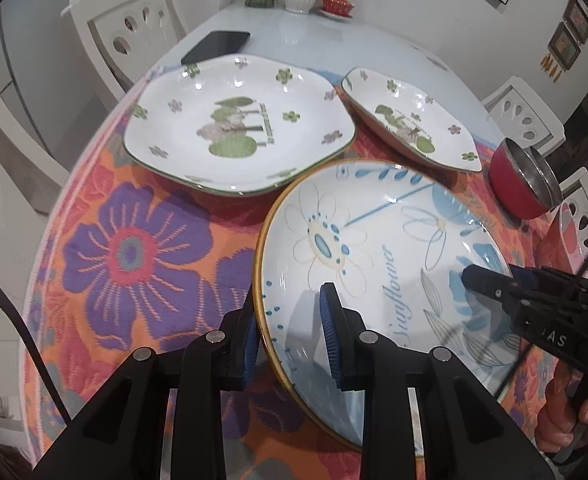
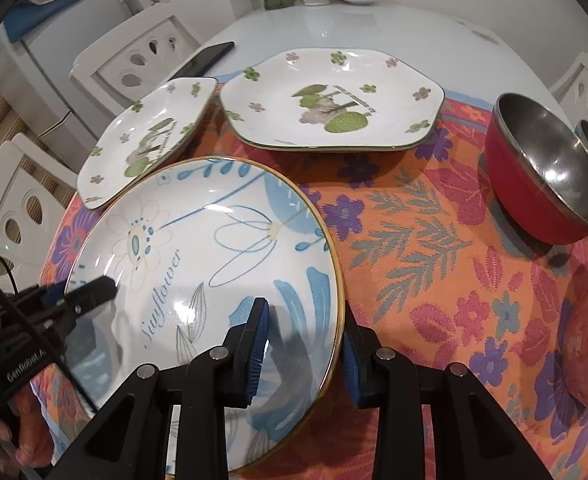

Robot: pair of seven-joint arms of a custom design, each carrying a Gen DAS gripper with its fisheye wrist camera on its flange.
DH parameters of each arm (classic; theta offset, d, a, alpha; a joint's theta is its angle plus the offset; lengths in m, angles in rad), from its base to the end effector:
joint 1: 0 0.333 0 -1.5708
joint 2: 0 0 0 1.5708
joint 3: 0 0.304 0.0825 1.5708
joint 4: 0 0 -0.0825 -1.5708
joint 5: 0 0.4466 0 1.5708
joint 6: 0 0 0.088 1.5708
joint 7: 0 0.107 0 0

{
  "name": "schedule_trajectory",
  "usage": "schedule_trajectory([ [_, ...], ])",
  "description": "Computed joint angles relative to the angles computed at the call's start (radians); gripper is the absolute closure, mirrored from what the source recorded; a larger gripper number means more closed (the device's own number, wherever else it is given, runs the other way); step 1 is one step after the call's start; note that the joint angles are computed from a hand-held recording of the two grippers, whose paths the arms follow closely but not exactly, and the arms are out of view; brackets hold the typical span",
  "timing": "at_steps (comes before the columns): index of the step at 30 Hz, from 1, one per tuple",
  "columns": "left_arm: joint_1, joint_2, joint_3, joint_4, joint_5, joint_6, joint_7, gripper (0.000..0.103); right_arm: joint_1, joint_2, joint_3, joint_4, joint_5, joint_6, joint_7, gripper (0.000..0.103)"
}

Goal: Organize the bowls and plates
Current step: 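Lift the Sunflower plate with both grippers and carry it toward the table edge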

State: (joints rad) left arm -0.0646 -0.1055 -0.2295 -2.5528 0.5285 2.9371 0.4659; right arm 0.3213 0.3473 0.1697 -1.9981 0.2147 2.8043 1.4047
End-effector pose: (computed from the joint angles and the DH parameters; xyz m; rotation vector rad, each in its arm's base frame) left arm 0.4891 -0.1804 0.2927 -2.2507 1.6366 -0.6294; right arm 0.6095 0.3099 0.2823 -2.2562 1.4200 -0.1740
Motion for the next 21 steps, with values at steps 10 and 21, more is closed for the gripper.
schedule_trajectory([
  [10, 0.037, -0.207, -0.048, -0.138, 0.010, -0.016, -0.008, 0.078, -0.004, -0.135, 0.058, -0.136, 0.133, 0.049, -0.113, 0.070],
  [21, 0.021, -0.552, -0.089, -0.372, -0.158, -0.081, 0.054, 0.078, 0.106, -0.284, 0.056, -0.276, 0.241, 0.087, -0.155, 0.070],
])
